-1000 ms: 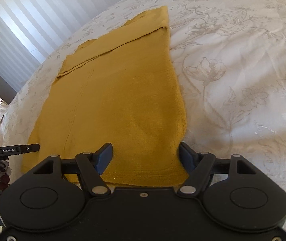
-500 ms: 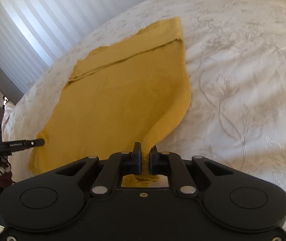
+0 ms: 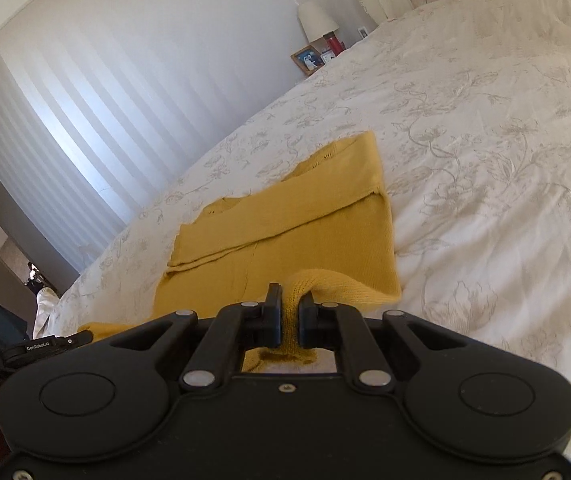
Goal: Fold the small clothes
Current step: 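Lift the hem with both tools and fold it over toward the collar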
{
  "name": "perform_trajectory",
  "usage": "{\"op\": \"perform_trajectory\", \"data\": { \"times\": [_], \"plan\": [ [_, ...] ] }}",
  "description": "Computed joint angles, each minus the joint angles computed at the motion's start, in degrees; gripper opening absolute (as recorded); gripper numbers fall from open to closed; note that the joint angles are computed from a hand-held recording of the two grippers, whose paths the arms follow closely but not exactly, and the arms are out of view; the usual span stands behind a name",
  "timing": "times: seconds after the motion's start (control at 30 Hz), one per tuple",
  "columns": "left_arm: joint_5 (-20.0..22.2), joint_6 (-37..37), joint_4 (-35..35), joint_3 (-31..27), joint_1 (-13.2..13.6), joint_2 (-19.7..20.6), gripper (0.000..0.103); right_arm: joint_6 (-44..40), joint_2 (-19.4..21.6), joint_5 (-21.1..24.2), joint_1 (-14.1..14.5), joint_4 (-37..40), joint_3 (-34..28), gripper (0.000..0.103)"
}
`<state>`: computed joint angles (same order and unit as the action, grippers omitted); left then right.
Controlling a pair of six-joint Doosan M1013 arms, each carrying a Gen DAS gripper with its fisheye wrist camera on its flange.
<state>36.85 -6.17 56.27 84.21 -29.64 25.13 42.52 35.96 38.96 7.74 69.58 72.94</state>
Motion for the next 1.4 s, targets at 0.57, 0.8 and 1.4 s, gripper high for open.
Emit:
{"op": "perform_trajectory", "data": {
  "times": [0.57,0.8,1.4],
  "plan": [
    [-3.66,6.82,-8.3,-9.69,6.3,5.48,0.006,9.95,9.78,-5.45,2.17,-3.76,-18.36,0.015],
    [0.27,14.83,-13.89,-16.08,9.44,9.93,0.005,29.08,18.66,-3.28,3.51,-20.62,-33.96,0.015],
    [-11.67,49.29,-42.56,-9.5,9.88,6.77,0.035,34.79,20.11,-3.85,4.73,-27.06,-34.02,0.015]
  ]
}}
